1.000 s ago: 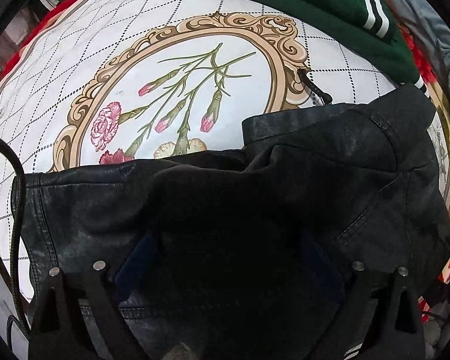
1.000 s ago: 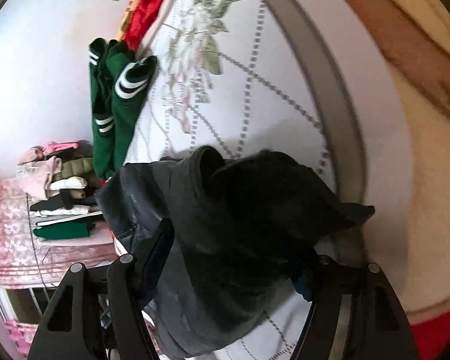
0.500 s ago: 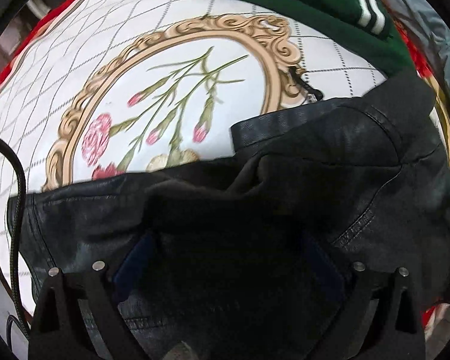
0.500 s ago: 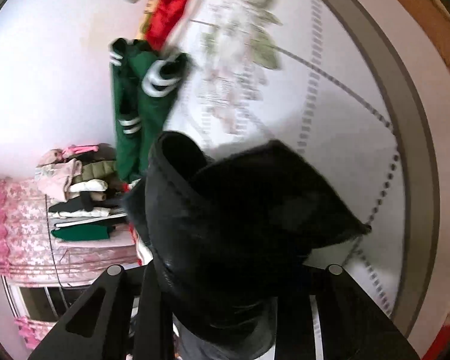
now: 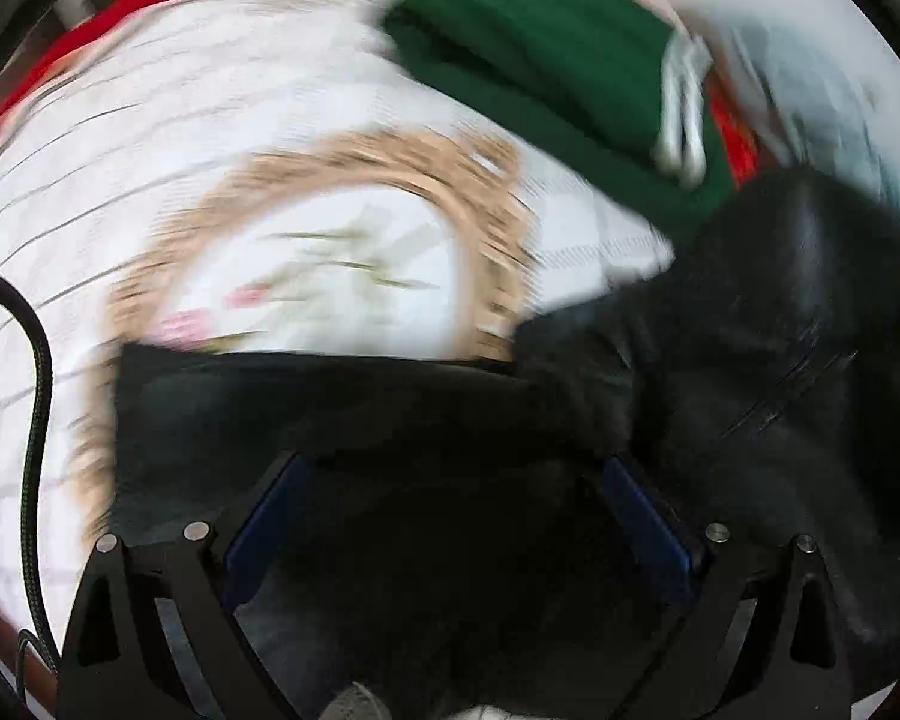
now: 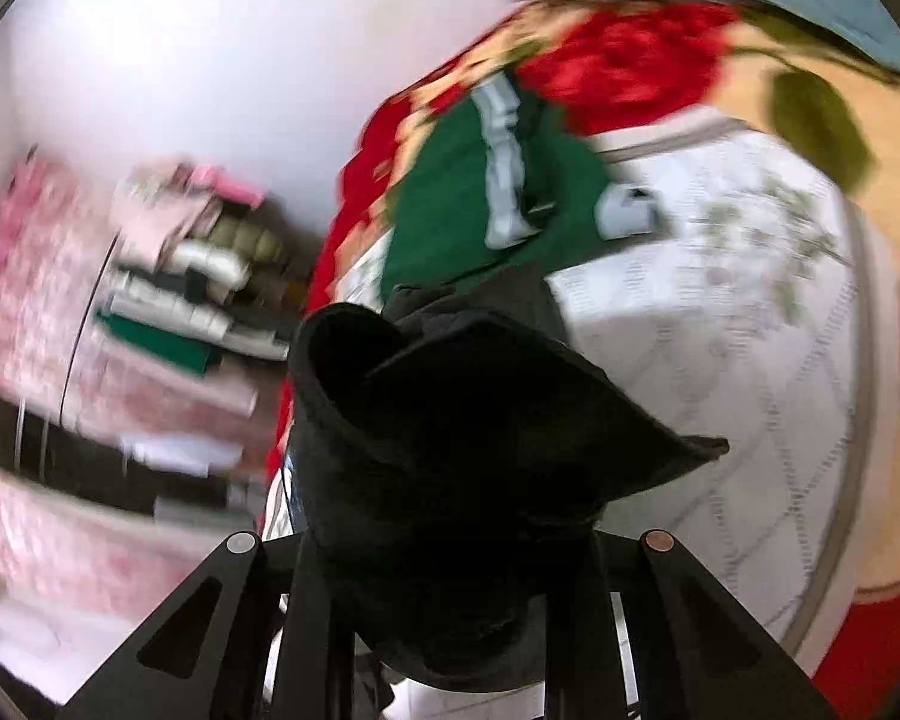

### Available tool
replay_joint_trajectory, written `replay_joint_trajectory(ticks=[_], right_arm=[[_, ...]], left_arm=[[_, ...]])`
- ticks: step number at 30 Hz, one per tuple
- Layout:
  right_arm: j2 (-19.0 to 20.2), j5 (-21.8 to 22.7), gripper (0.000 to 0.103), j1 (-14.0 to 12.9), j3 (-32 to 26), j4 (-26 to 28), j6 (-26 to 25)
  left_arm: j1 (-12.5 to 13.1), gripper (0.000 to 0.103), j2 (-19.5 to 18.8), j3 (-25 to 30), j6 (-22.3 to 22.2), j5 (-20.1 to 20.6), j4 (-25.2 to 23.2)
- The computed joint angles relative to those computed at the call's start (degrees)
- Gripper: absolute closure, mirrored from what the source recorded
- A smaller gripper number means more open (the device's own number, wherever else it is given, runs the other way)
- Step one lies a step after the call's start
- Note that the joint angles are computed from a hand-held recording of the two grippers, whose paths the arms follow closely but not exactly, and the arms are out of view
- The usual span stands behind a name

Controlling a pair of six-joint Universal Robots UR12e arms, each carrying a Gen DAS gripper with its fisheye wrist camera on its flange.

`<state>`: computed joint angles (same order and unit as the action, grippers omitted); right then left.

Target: Fold large clothes

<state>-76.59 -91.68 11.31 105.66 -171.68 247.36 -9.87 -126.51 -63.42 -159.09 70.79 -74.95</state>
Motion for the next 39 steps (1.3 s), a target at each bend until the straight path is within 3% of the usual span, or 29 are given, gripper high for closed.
replay_joint_trajectory(ticks=[5,10,12,15,16,19,21,23,24,28,31,33,34,35,39], right_arm=[[7.76,9.45,0.081,2.31,-11.03,1.25,-4.68],[17.63,18.33,0.081,5.09,-22.93,6.89,-7.35],[21.64,21.89,0.081,6.36,-27.76,11.68,-9.2],[26.74,27.44,0.079,7.84,-34.52,23.83,-12.7],[27.94,27.98,0.079,8.38,-36.77,28.72,-15.41],[27.9,24.95,0.076,9.33,-39.09,33.8,-21.61],[26.89,24.06,0.064,9.5,-39.68,36.35,-25.46],[24.8,24.39,0.021,9.34,-38.24,36.39,-26.3],[24.19,24.16,0.015,9.2,-37.91,36.52,-26.64],[19.98,21.67,0.015,8.93,-34.96,37.83,-26.48],[16.96,17.09,0.016,8.45,-31.94,37.75,-22.28],[15.75,12.98,0.034,8.18,-30.63,39.65,-20.05],[15.9,12.18,0.053,7.98,-30.85,41.51,-19.29],[16.27,12.3,0.061,7.59,-31.07,42.76,-18.64],[19.64,11.43,0.066,6.55,-33.36,45.76,-16.33]], left_arm=[[6.48,0.002,3.05,-1.73,-9.21,2.63,3.47],[10.97,0.002,5.1,-4.33,-14.34,8.36,7.57],[12.36,0.002,6.01,-5.93,-15.59,10.31,9.12],[13.4,0.002,6.7,-7.08,-17.72,11.4,10.42],[13.8,0.002,6.86,-7.02,-17.85,11.15,10.3],[14.12,0.002,7.22,-6.77,-18.18,10.18,10.64],[14.24,0.002,7.53,-6.4,-17.14,9.08,11.19],[14.11,0.002,7.61,-5.6,-16.42,8.09,11.49],[13.9,0.002,7.66,-5.24,-16.06,7.42,11.85],[13.03,0.002,7.7,-4.21,-13.93,5.31,12.19],[11.58,0.002,7.54,-4.48,-11.03,5.78,11.8],[10.52,0.002,7.19,-5.22,-9.34,6.5,11.28],[10.03,0.002,6.95,-5.66,-8.76,6.97,11.25],[9.41,0.002,6.62,-6.12,-8.14,8.02,11.35],[7.3,0.002,4.57,-7.17,-6.04,12.57,11.68]])
